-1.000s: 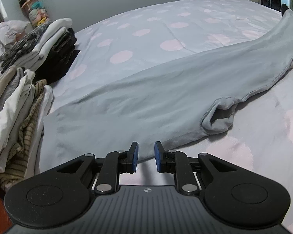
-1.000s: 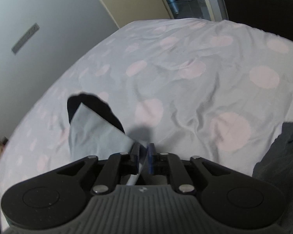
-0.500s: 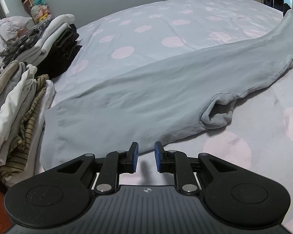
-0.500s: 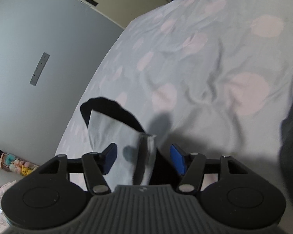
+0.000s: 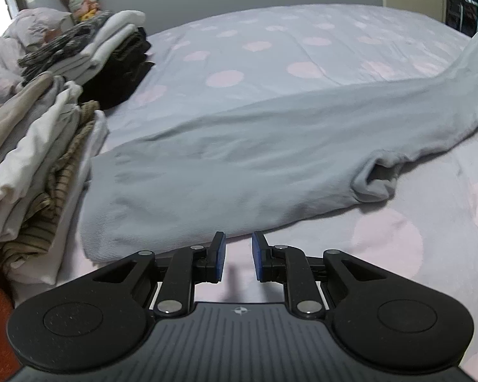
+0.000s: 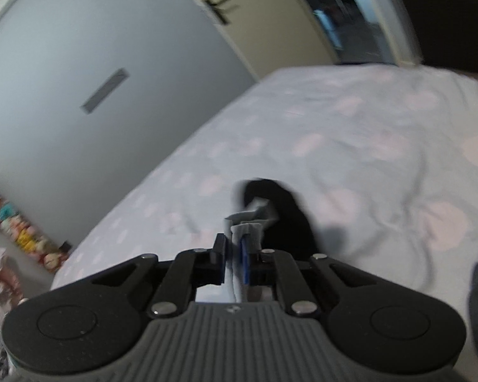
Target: Fold clothes
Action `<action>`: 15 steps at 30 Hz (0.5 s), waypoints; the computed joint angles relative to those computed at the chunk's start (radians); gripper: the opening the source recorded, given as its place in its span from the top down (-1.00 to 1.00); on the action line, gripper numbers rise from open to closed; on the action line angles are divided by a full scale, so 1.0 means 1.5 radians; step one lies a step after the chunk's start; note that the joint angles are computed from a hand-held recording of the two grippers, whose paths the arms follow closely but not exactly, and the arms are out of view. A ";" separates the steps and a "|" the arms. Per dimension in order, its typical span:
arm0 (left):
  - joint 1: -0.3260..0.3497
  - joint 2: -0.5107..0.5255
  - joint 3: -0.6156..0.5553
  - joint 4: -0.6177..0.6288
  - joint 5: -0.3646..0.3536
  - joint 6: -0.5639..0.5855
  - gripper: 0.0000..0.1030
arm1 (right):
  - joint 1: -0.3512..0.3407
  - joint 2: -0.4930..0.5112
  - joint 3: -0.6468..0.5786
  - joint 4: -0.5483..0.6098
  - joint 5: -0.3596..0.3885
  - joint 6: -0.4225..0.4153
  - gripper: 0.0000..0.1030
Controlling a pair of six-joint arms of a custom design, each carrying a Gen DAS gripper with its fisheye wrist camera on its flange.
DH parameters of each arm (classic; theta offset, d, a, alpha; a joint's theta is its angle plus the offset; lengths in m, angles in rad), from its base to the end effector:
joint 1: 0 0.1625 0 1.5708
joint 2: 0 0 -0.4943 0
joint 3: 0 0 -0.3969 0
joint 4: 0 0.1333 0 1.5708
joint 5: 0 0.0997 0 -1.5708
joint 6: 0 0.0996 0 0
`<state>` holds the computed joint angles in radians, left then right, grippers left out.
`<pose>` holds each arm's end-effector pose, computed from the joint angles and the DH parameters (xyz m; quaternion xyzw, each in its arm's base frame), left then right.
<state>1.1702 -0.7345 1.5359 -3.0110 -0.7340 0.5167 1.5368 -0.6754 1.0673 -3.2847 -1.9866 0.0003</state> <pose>-0.1066 -0.7832 0.2146 0.2697 0.8344 -0.2640 0.4017 0.0636 -0.8681 0.3941 -0.1399 -0.7701 0.5979 0.1730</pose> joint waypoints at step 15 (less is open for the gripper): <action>0.045 -0.056 0.025 -0.078 -0.034 -0.031 0.59 | 0.174 0.155 -0.175 0.132 -0.014 -0.085 0.79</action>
<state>1.2377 -0.8187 1.5736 -3.1281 -0.7855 0.4706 1.7975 -0.4423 0.8055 -3.0871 -2.0081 -0.1269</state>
